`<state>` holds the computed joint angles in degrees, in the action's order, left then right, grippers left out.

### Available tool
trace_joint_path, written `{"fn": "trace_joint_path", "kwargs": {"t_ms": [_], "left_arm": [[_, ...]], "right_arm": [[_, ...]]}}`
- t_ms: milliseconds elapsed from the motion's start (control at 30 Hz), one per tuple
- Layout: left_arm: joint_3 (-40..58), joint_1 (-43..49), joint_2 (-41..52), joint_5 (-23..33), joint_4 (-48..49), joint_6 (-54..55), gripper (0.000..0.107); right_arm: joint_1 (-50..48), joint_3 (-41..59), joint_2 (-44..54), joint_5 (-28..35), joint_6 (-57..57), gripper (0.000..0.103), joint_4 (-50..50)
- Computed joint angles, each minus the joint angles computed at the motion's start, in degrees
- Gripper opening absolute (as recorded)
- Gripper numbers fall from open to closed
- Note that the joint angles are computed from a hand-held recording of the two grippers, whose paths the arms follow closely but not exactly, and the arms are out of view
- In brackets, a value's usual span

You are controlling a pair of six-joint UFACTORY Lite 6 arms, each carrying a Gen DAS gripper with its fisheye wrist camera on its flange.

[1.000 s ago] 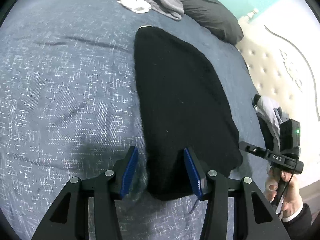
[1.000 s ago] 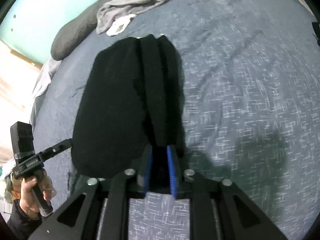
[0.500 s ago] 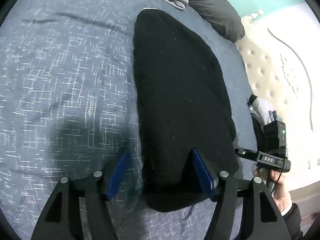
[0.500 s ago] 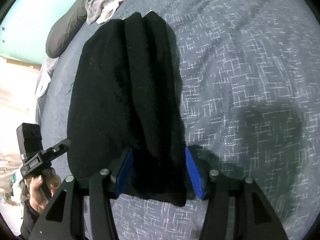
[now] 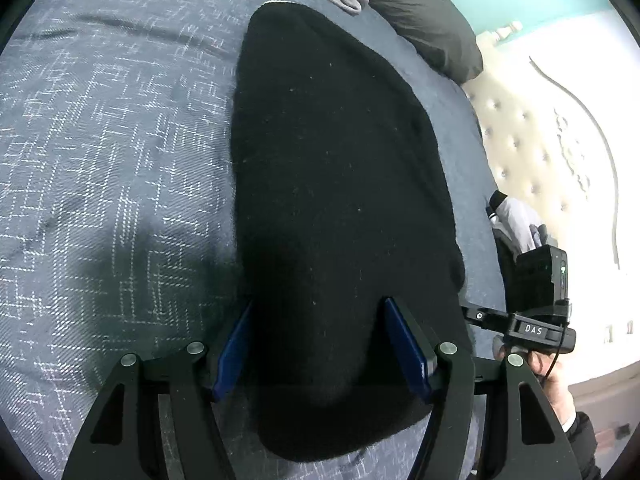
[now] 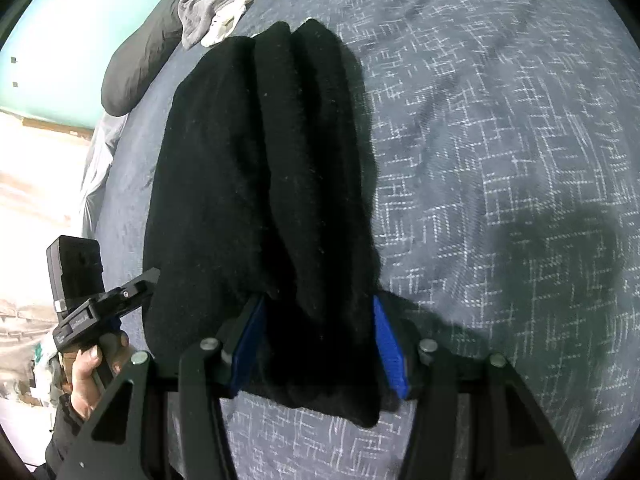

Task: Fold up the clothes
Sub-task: 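Close the right gripper on the black bundle end while the left gripper holds the other end, then lift the black bundle off the bed with both grippers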

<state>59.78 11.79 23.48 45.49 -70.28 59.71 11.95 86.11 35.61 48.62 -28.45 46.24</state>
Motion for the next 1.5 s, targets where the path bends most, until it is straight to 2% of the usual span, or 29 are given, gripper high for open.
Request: {"fn": "trace_joint_path", "kwargs": {"t_ms": [200,267,500,567,633,800,1000,1200,1433,1500], "left_arm": [[-1.28,0.8,-1.75,0.7,0.83,1.53,0.063],[-1.74,1.04,-2.23,0.79,1.18,2.19,0.063],[-0.07,1.35,0.37,1.32,0.62,2.02,0.063],[0.15,1.63,0.58,1.63,0.95,2.11,0.063],[-0.29,2.23,0.07,2.15,1.3,2.69,0.063],[-0.74,2.18,-0.32,2.06,0.98,2.91,0.062],[1.07,0.61,1.25,1.18,0.61,1.57,0.062],[0.15,2.43,1.24,2.82,0.12,3.67,0.062],[-0.22,1.9,0.13,2.05,1.02,3.13,0.062],[-0.34,1.49,-0.06,1.76,0.65,2.87,0.062]], "right_arm": [[-1.15,2.89,2.46,2.59,-0.84,0.054,-0.77],[-1.79,3.3,2.93,3.32,-0.87,0.06,-1.06],[-0.09,2.28,2.38,1.15,0.44,0.065,-2.61],[-0.63,2.31,2.4,2.01,-0.51,0.062,-2.11],[-2.05,2.19,2.45,4.2,-2.92,0.045,0.0],[-2.51,2.87,3.38,5.57,-4.52,0.045,0.74],[-2.22,4.28,5.21,4.47,-4.4,0.048,2.65],[-4.47,3.61,4.51,8.82,-9.48,0.043,7.85],[-4.38,7.24,8.04,8.12,-7.1,0.048,5.03],[-4.6,4.82,6.66,7.24,-8.17,0.048,4.91]]}}
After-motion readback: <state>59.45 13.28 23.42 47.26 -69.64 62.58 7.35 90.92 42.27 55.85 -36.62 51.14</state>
